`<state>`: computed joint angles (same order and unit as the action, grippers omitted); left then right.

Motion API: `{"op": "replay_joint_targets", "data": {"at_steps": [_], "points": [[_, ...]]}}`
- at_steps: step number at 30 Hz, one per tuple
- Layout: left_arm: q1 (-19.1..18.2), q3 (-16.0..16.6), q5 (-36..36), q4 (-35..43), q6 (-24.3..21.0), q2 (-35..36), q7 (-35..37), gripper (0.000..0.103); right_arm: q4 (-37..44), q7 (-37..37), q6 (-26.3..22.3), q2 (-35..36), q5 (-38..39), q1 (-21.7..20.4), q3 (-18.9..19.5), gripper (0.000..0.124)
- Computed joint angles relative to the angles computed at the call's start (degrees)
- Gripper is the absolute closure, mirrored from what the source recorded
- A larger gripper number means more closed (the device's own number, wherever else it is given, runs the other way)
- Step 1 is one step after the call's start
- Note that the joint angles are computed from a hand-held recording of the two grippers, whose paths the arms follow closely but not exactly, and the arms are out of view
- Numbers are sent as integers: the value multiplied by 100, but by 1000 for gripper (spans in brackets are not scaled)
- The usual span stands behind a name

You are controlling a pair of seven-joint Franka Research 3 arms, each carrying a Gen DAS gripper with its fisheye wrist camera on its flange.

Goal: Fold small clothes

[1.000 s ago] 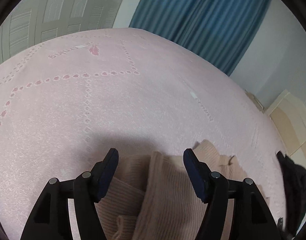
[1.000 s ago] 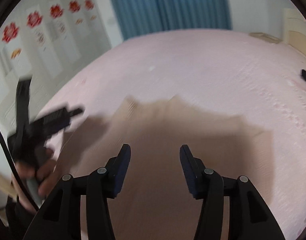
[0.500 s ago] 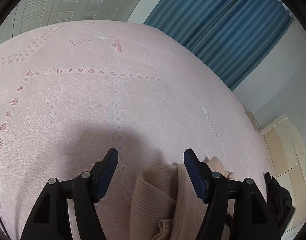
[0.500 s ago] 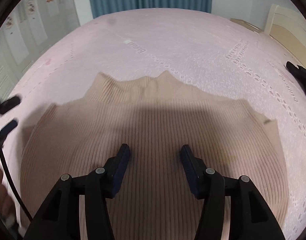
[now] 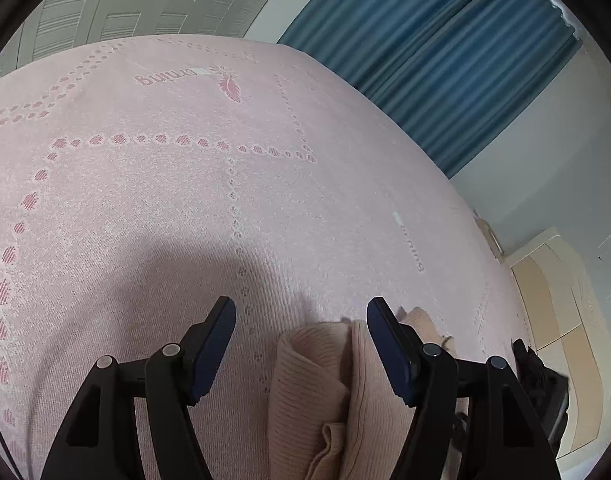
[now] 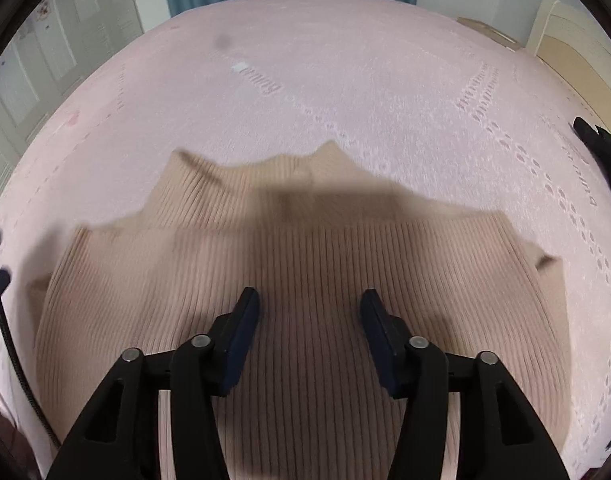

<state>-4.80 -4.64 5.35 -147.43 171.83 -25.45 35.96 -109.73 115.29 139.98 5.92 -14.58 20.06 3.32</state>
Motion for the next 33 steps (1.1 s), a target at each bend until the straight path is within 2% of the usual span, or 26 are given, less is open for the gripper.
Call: {"op": "replay_joint_targets", "data": {"at_steps": [3,7,10,11,13,17,19,22,24,26,28,30,32,33], "points": [[-141,79,-19,-86,2,-104,162,37,-543,-88,98,-515,-140,20,68,75],[-37,-117,189,-318,-53,-442,240,35,-1246,-124,89,-1166,-91,-56,256,77],[-140,-55,155,-589,3,-682,231,34,-1792,16,290,-1626,-221,-159,438,77],[-248,31,77,-652,-10,-728,236,33,-1891,21,310,-1718,-235,-186,497,77],[-725,426,-181,-861,56,-857,462,33,-2117,-132,240,-1959,-31,-182,548,77],[-942,476,-317,-1191,-85,-1237,692,33,-2590,-431,244,-2369,368,-215,602,77],[-1230,657,-469,-1376,-207,-1468,894,33,-2930,-589,411,-2689,502,-235,621,77],[-1316,563,-562,-1543,-514,-1776,1025,33,-3182,-1165,546,-3006,1269,-75,373,77],[-1446,611,-679,-1611,-639,-1911,1122,33,-3326,-1519,827,-3195,1762,-28,229,77],[-1756,818,-913,-1688,-716,-2026,1310,33,-3501,-1716,1197,-3403,2003,-158,196,77],[-1825,713,-1005,-1746,-855,-2156,1373,32,-3616,-1841,1517,-3508,2188,-308,165,77],[-1916,687,-1086,-1779,-870,-2199,1464,29,-3706,-2019,1726,-3543,2421,-392,61,77],[-2219,907,-1306,-1810,-686,-2152,1656,28,-3822,-2073,1965,-3522,2582,-547,24,77],[-2344,1020,-1413,-1787,-592,-2068,1742,28,-3919,-2169,2086,-3525,2816,-497,-132,77]]}}
